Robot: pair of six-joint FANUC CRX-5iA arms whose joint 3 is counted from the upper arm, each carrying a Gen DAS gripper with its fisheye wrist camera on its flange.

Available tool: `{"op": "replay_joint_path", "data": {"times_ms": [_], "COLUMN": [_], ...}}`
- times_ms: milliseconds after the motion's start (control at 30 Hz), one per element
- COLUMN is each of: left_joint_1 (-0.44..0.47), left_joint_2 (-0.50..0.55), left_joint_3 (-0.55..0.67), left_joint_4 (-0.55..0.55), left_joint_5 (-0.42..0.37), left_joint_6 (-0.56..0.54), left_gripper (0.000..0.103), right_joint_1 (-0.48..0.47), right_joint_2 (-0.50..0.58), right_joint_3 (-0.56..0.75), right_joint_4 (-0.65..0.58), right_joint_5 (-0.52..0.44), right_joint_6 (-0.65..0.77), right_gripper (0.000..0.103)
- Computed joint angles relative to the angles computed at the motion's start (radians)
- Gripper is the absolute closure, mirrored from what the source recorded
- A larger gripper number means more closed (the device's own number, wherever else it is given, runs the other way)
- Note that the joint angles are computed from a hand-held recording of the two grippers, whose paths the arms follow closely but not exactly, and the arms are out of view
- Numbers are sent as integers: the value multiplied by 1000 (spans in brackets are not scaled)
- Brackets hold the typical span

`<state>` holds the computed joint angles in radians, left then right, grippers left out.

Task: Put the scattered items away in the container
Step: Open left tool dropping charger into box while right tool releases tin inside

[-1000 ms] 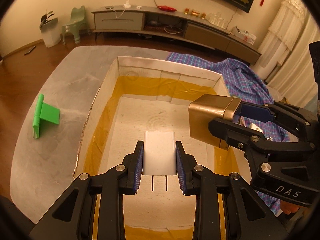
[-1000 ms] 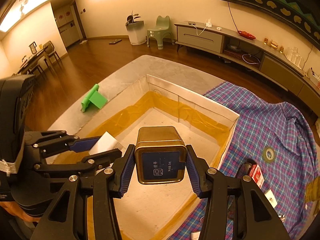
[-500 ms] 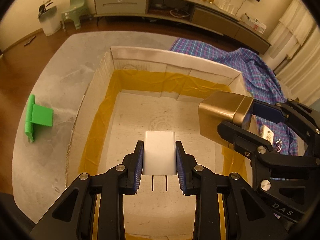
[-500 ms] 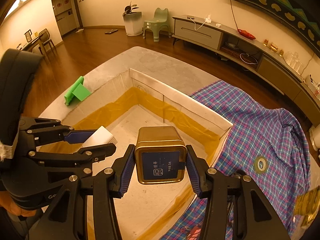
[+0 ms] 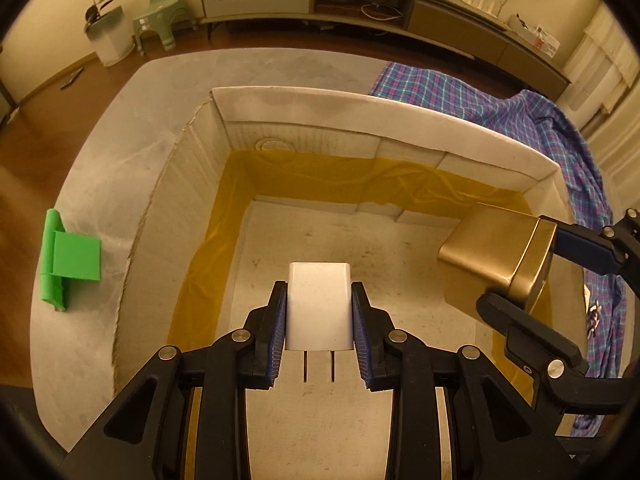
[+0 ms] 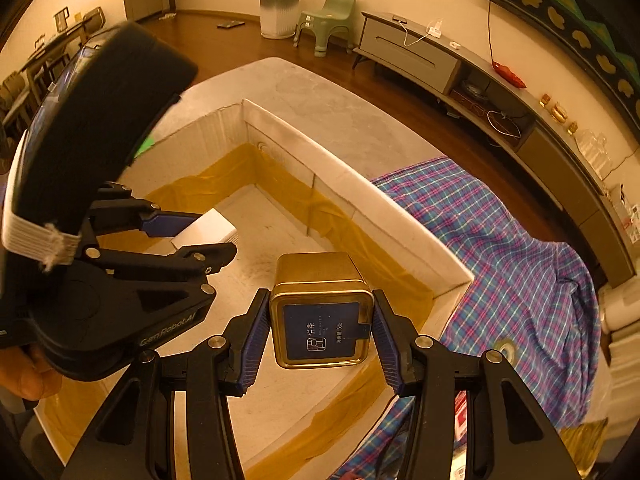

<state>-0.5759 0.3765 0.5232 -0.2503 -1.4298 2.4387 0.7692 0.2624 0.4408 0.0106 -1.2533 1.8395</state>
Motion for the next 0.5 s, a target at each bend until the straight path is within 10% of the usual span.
{"op": "replay_joint_path", "data": {"times_ms": [367, 500], "left_joint_1": [8, 2], "left_joint_2": [12, 6], "left_joint_3": [-16, -12], "left_joint_4": [-36, -62], "left_joint_5": [36, 31], "left_joint_6": [-2, 9], "left_gripper": [71, 52], "right_joint_1": [2, 1], "right_joint_2": [35, 19], "right_joint_3": [24, 4], "right_joint_4": [11, 7], "right_joint_5": [-24, -12], "right_joint_6": [21, 18], "right_gripper": [53, 52]}}
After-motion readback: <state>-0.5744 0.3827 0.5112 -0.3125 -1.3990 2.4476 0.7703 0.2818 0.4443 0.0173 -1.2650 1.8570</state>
